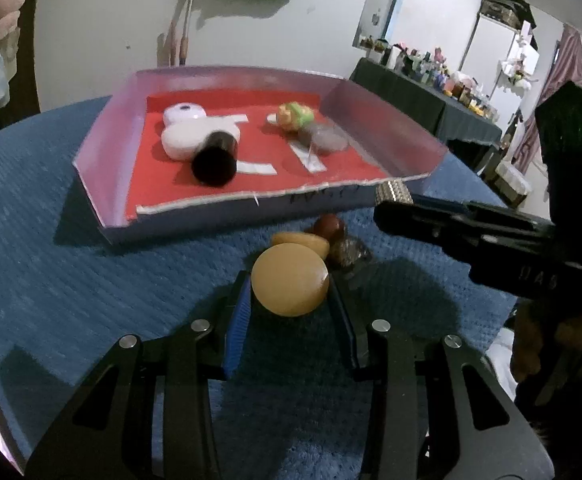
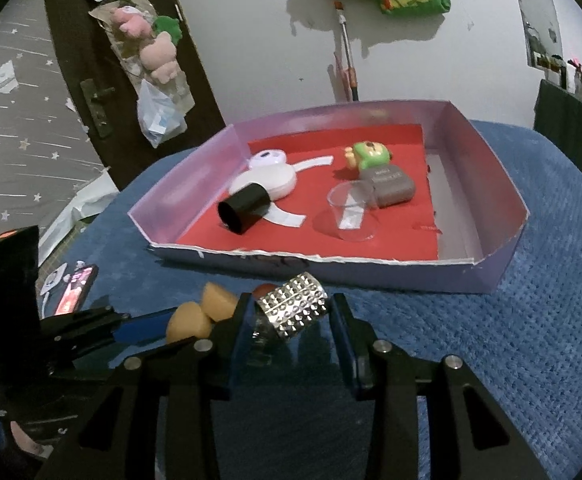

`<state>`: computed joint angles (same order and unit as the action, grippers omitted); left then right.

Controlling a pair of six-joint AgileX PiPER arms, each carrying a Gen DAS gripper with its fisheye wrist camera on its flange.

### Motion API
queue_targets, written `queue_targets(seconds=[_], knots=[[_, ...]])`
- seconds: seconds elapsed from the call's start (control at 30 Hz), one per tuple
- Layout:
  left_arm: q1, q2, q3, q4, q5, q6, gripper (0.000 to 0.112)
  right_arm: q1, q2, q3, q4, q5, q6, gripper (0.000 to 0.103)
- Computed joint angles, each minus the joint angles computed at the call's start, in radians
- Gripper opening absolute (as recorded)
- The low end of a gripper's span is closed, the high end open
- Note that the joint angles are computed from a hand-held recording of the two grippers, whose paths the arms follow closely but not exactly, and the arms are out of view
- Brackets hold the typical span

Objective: Organize rigid objects
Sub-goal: 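Grasp the metal studded cylinder with the right gripper while the left grasps the amber stone, then carry the metal cylinder and round amber stone over the red box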

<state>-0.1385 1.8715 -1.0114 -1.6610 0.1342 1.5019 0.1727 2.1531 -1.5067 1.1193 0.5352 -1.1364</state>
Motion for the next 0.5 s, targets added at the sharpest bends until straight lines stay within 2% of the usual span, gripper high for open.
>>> queue_targets(seconds=[0.13, 0.5], knots=[[0.013, -0.031, -0.003, 0.038, 0.002, -0.029, 0.036, 0.005, -0.021, 0.012, 0.018, 0.002, -0.024, 0.041], [0.045, -0.02, -0.109, 0.413, 0.035, -0.378, 0.036, 0.015, -0.036, -0.018, -0.003, 0.01, -0.012, 0.041]])
